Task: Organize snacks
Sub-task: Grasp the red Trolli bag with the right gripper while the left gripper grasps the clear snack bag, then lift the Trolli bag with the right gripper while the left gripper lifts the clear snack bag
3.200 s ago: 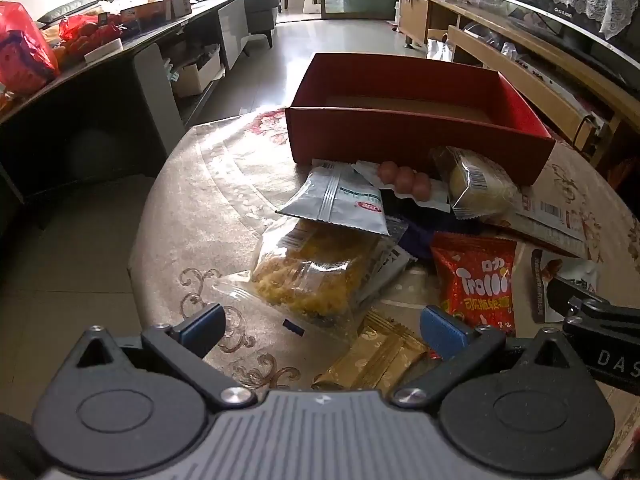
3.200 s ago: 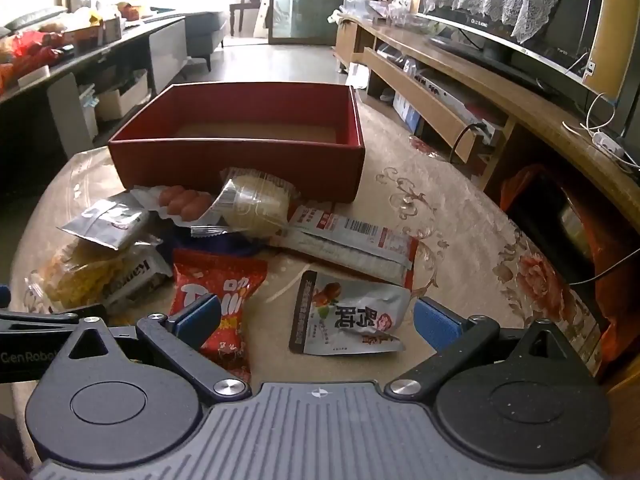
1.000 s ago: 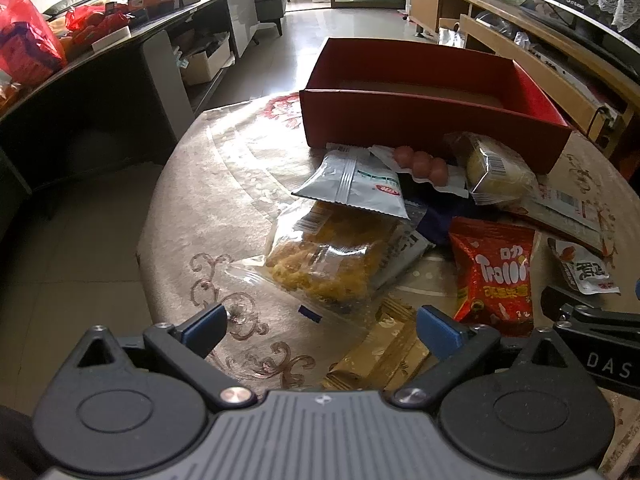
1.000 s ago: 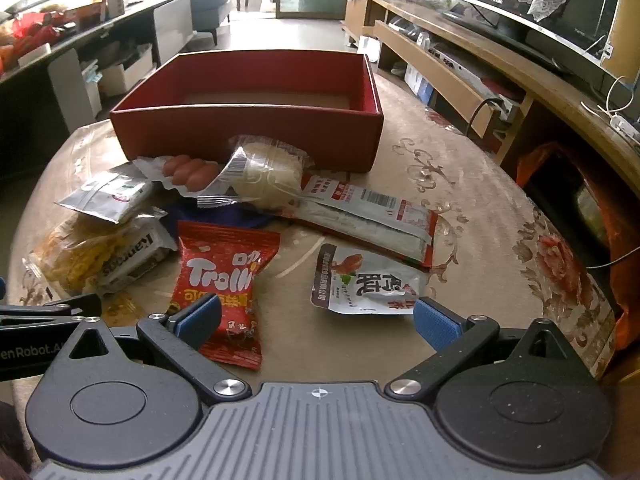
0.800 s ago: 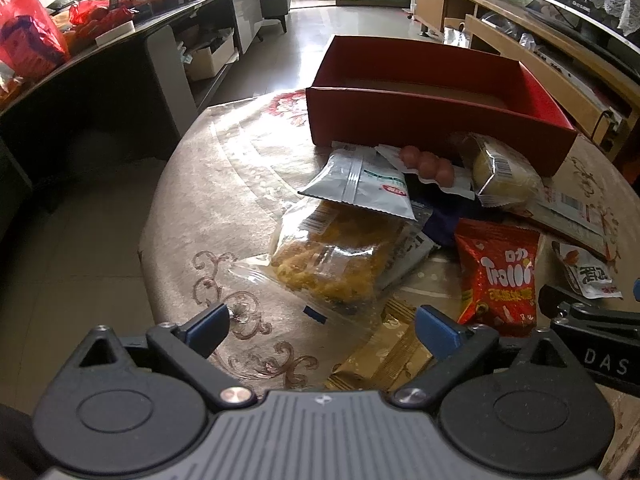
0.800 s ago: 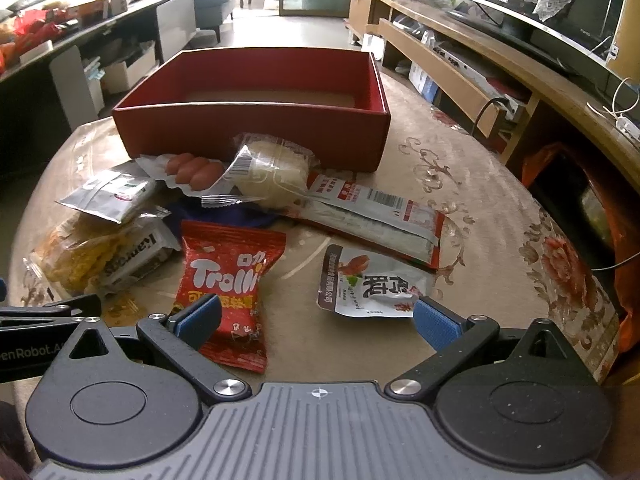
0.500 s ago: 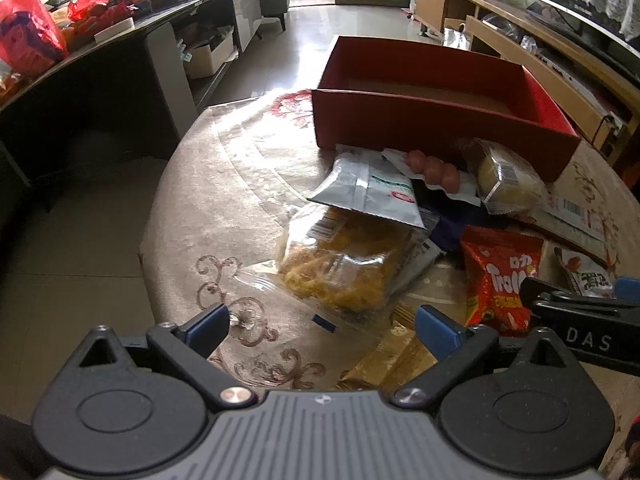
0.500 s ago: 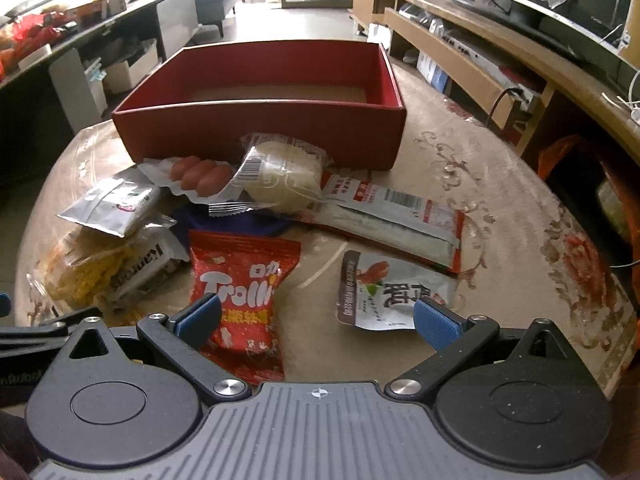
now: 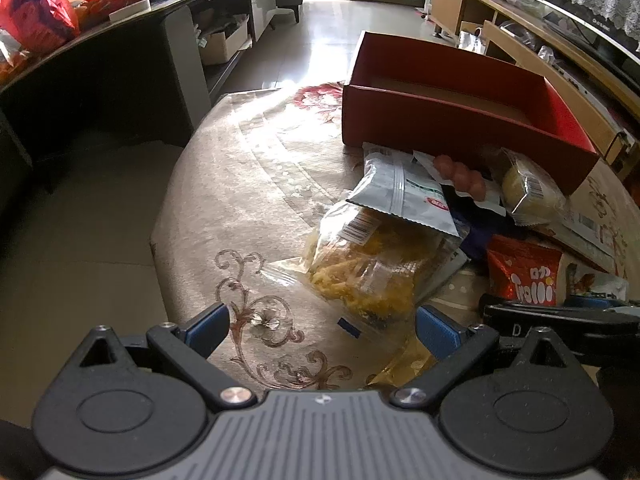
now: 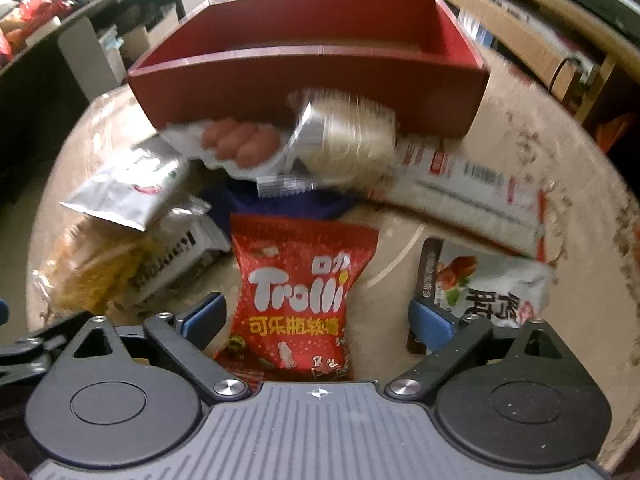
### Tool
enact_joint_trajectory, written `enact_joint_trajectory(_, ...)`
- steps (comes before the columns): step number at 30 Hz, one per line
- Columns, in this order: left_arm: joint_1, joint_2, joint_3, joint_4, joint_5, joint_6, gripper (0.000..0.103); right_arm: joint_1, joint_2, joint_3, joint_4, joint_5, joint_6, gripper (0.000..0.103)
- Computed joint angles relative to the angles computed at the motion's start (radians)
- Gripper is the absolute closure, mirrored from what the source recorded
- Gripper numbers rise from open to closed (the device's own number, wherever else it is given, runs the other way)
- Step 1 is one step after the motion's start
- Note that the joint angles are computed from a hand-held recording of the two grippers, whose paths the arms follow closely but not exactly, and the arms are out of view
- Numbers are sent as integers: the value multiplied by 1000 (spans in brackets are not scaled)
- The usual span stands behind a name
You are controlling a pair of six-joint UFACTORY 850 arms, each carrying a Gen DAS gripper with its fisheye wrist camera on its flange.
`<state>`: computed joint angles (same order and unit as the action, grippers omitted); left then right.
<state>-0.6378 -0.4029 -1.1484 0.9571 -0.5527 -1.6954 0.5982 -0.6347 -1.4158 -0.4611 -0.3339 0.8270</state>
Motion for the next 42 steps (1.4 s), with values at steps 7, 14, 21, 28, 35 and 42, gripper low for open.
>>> enact_joint_trajectory(7, 5, 10, 11, 5, 28, 11, 2, 15, 11, 16, -111, -6, 51, 27)
enact_joint_trajectory(14, 4, 43, 29, 26, 57, 26, 2, -11, 70, 87, 109, 67, -193, 43)
enact_joint_trajectory(21, 21, -14, -48, -4, 69, 169, 1, -30, 112, 151, 349, 103, -455, 44)
enact_joint_trajectory(28, 48, -109, -141, -110, 56, 304, 7, -43, 117, 154, 515, 103, -600, 44)
enact_joint_trajectory(35, 42, -69, -85, -213, 104, 363, 27, -42, 116, 152, 527, 94, -624, 44)
enact_joint_trajectory(42, 12, -33, -39, -239, 132, 363, 33, -33, 141, 186, 457, 93, -571, 44)
